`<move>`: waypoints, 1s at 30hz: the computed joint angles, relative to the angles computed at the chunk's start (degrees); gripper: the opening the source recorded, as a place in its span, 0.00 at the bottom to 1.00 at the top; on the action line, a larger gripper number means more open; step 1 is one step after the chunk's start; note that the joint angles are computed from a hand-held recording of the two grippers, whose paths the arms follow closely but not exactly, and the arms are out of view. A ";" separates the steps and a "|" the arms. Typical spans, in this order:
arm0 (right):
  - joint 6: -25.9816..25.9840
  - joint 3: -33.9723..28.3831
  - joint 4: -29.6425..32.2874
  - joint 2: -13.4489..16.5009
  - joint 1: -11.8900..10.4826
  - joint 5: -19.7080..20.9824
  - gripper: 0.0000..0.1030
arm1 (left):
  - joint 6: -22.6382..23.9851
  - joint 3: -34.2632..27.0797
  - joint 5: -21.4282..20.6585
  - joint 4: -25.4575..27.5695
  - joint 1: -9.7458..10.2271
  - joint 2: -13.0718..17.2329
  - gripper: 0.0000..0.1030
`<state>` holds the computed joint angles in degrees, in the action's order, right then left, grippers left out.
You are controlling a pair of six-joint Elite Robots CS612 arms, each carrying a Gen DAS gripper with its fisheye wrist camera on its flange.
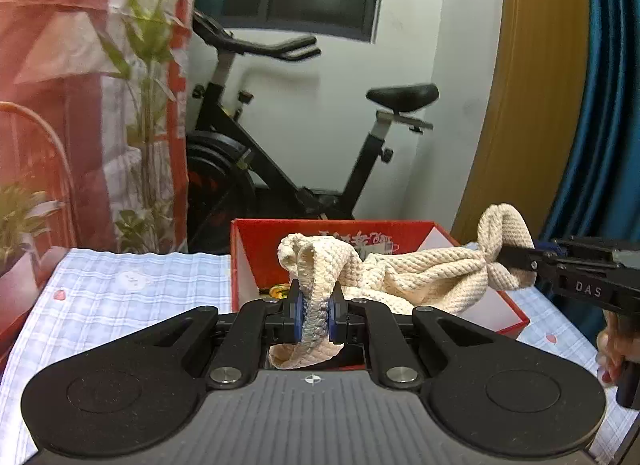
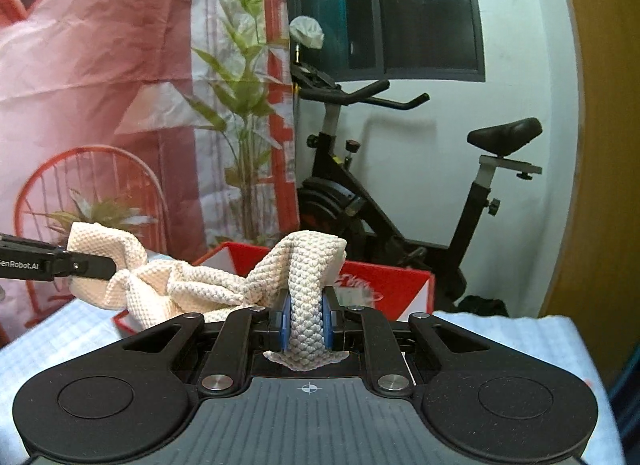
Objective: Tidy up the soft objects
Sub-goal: 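Lift the cream towel with both tools and carry it over the box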
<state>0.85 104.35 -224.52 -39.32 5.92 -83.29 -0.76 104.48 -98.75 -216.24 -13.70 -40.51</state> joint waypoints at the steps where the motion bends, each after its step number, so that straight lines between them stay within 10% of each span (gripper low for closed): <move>1: -0.65 -0.58 1.14 -0.02 -0.07 -0.28 0.14 | 0.03 -0.78 -0.39 1.76 -0.01 0.01 0.12; 16: -7.51 -5.77 19.47 0.45 0.41 -3.08 0.14 | 6.42 -6.37 -2.48 20.38 -0.21 1.00 0.12; 30: -8.35 -6.33 25.00 0.45 0.54 -2.86 0.14 | 6.70 -6.87 -3.80 24.09 0.13 1.07 0.12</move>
